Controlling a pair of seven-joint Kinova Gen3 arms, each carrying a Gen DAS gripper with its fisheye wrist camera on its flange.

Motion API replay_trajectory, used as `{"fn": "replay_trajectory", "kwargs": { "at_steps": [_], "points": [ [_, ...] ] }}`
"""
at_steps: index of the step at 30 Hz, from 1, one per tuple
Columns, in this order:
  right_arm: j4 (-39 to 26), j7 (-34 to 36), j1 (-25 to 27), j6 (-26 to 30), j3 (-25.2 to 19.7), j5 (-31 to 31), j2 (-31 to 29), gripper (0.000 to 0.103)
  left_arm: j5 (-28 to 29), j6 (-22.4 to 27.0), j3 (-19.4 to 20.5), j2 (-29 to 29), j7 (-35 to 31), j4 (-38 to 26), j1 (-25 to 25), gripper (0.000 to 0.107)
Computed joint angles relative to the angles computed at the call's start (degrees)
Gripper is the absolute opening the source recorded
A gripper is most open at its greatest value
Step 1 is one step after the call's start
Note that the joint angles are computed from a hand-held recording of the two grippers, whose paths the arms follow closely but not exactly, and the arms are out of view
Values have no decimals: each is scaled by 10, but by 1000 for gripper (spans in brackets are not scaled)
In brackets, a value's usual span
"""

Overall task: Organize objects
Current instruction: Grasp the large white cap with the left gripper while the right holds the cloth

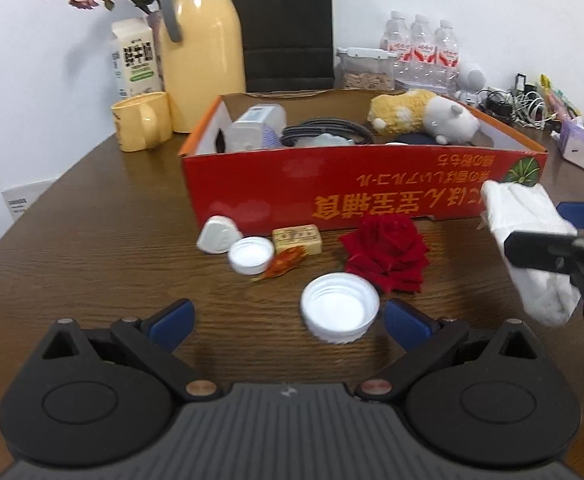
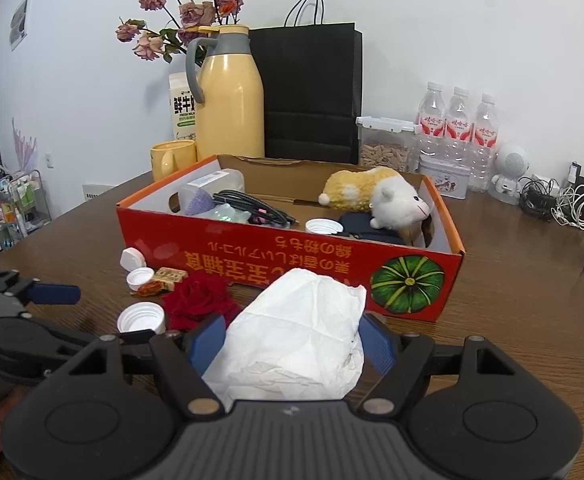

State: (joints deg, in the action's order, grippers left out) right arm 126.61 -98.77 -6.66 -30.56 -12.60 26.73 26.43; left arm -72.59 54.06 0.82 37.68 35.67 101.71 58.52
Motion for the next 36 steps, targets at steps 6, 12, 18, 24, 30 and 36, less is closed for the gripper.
{"fn": "replay_trajectory", "kwargs": {
  "at_steps": [6, 12, 18, 24, 30, 36],
  "points": [
    [-4, -11, 17, -4, -6, 27, 5, 73, -44, -47, -1, -12, 19, 24, -8, 42],
    [-9, -23, 29, -8, -9, 56, 6, 73, -65, -18, 13, -19, 12, 32, -4, 41],
    [-18, -39, 36, -16, -11, 77, -1, 72, -85, 12, 21, -41, 21, 35, -11, 41],
    [-44, -67, 32, 34, -21, 104, -6, 79, -100, 20, 36, -54, 15, 34, -30, 41],
    [-52, 13, -50, 119, 22, 14, 13, 103, -108, 17, 48, -55, 30, 49, -33, 41],
    [-57, -5, 48, 128, -75, 36, 40, 77, -107, 15, 53, -58, 43, 60, -37, 41]
  ]
}}
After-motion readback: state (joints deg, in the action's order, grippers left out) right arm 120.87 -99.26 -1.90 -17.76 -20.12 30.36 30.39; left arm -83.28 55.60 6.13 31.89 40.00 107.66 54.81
